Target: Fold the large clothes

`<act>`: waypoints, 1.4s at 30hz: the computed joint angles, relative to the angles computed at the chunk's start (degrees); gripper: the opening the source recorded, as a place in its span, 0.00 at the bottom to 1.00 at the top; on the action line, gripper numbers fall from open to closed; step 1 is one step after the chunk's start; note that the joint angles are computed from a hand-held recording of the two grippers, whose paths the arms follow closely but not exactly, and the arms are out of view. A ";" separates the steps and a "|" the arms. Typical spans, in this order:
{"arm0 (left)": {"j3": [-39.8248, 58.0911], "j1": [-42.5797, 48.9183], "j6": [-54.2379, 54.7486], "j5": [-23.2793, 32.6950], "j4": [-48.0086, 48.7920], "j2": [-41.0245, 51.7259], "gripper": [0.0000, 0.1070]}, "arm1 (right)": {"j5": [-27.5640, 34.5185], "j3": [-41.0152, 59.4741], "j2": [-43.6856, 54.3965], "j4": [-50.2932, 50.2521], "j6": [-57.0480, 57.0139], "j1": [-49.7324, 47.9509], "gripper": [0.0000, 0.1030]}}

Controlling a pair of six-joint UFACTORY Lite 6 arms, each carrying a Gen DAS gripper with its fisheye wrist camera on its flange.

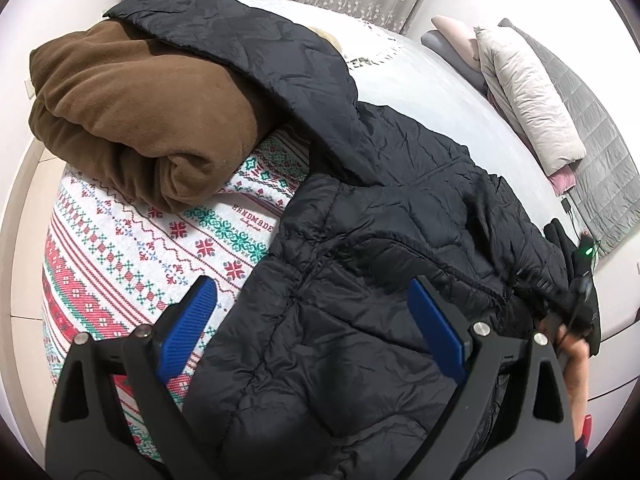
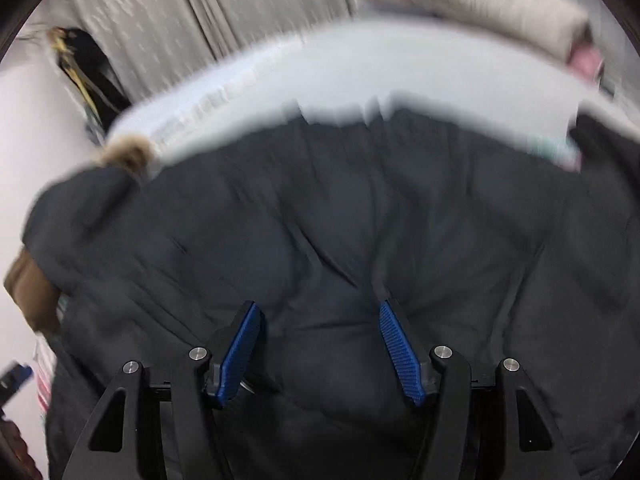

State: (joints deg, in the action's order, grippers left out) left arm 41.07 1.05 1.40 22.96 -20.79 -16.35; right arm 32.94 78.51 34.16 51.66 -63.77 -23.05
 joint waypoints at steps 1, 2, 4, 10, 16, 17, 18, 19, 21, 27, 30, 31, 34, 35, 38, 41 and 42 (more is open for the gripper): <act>0.08 -0.22 -0.42 -0.06 0.43 0.11 0.90 | -0.79 -0.36 0.64 0.02 -1.30 0.23 0.61; 0.09 -0.37 -0.48 -0.13 0.49 0.17 0.90 | -2.89 -2.57 -0.72 2.01 -4.15 0.90 0.62; 0.20 -0.46 -0.54 -0.11 0.54 0.29 0.90 | -3.40 -3.48 -2.01 0.41 -3.74 2.88 0.64; 1.70 4.20 6.21 1.49 -5.64 0.75 0.90 | -1.59 -5.58 -7.55 2.31 0.03 3.93 0.63; 4.39 16.86 19.68 6.04 -20.33 2.38 0.90 | 5.57 -10.86 -21.74 3.86 1.93 4.77 0.69; 4.90 18.65 21.03 7.11 -21.77 2.92 0.90 | 5.82 -12.17 -23.83 3.20 3.81 5.01 0.73; 5.89 21.03 22.60 8.63 -23.12 3.79 0.90 | 5.21 -14.85 -26.77 3.60 4.82 5.36 0.77; 6.55 22.49 23.43 9.30 -23.44 4.16 0.90 | 4.34 -17.83 -29.45 4.64 4.48 5.66 0.79; 7.43 23.96 23.90 9.10 -21.85 3.90 0.90 | 0.96 -23.82 -34.95 0.87 7.39 8.57 0.82; 18.44 24.35 17.08 5.04 -4.94 7.27 0.90 | -13.47 -35.43 -50.56 -30.14 35.36 18.95 0.82; 32.05 27.52 15.52 9.28 -5.25 16.49 0.90 | -10.15 -37.37 -56.18 -26.22 34.22 16.87 0.84; 37.53 28.28 13.96 10.92 -5.11 20.41 0.90 | -8.63 -37.96 -58.06 -24.63 33.46 15.86 0.84; 52.38 29.12 9.62 14.98 -2.68 31.54 0.90 | -5.41 -39.55 -62.13 -23.21 33.00 13.08 0.87; 58.38 29.14 7.21 16.16 -1.35 36.44 0.90 | -3.80 -40.51 -63.77 -21.32 31.40 11.43 0.89; 74.06 29.44 0.29 20.67 0.67 49.36 0.90 | -1.48 -41.99 -63.25 -13.79 22.51 8.53 0.94; 86.16 30.22 -5.30 23.95 -0.13 59.80 0.90 | -2.94 -40.14 -57.56 -15.74 23.68 8.31 0.94; 90.34 30.60 -6.70 25.06 -1.32 63.37 0.90 | -3.00 -39.95 -56.83 -14.83 22.95 7.48 0.94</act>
State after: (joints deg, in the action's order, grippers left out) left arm 131.41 31.64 -5.30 48.02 -22.11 47.02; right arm 29.94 38.56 -22.66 36.82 -40.82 -15.57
